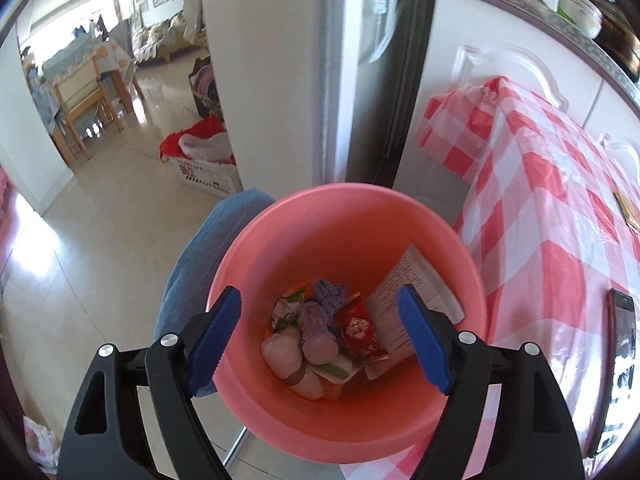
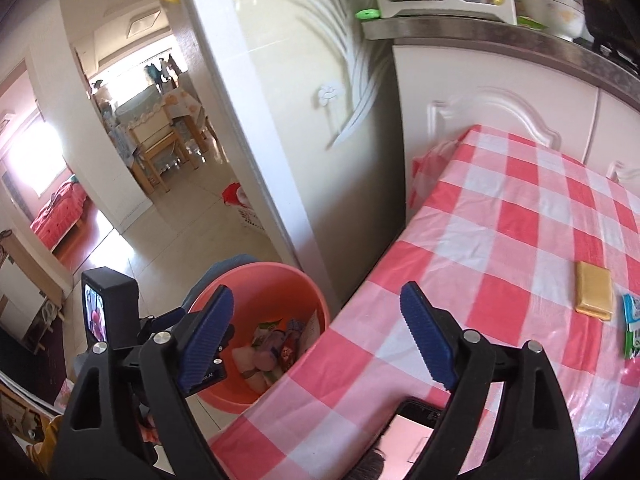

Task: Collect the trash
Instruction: 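Return both open tools to the table toward the cake and packet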

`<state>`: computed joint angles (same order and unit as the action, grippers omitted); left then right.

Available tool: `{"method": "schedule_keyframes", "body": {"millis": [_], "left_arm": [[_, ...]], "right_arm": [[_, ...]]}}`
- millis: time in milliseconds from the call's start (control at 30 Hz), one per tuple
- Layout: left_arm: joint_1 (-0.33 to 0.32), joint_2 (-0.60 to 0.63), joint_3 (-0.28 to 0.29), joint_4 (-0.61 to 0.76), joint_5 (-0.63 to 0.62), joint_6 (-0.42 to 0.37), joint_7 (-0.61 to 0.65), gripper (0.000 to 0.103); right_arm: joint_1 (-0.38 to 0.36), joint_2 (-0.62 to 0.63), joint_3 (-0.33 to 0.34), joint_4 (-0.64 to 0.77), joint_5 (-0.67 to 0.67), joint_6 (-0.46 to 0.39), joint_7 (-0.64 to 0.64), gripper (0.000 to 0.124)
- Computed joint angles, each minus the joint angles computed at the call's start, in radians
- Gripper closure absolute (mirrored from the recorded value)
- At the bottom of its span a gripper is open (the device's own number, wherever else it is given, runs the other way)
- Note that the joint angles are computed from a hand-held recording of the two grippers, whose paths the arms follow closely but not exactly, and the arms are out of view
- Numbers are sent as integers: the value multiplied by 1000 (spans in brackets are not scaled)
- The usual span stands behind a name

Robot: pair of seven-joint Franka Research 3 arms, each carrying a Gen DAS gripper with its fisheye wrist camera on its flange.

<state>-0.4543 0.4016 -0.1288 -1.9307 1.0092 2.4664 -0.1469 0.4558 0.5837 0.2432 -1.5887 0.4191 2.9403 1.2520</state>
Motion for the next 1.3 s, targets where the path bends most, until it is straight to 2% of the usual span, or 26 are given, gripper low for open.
{"method": "schedule_keyframes", "body": {"millis": [100, 400, 533, 667, 800, 900, 1167, 1300], "left_arm": [[-13, 2, -1, 21, 9, -24, 6, 13], [-41, 19, -11, 90, 10, -86, 58, 13], [-57, 33, -14, 128, 6, -113, 89, 13], [-72, 42, -15, 156, 3, -131, 113, 13], [-90, 58, -16, 195, -1, -155, 140, 13], [-107, 75, -16, 234, -5, -180, 167, 13], [-152, 120, -11, 331, -11, -231, 231, 13], [-179, 149, -5, 393, -14, -260, 268, 13]], "right_arm": [[-18, -18, 8, -29, 18, 22, -7, 37], [-51, -82, 18, -125, 44, 101, -22, 37], [-98, -109, 54, -165, 79, 134, -45, 32], [-133, -140, 80, -214, 111, 172, -65, 31], [-194, -166, 133, -259, 156, 205, -103, 31], [-261, -180, 197, -291, 202, 229, -145, 31], [-492, -199, 433, -378, 292, 324, -264, 31], [-690, -179, 629, -433, 256, 391, -262, 31]]}}
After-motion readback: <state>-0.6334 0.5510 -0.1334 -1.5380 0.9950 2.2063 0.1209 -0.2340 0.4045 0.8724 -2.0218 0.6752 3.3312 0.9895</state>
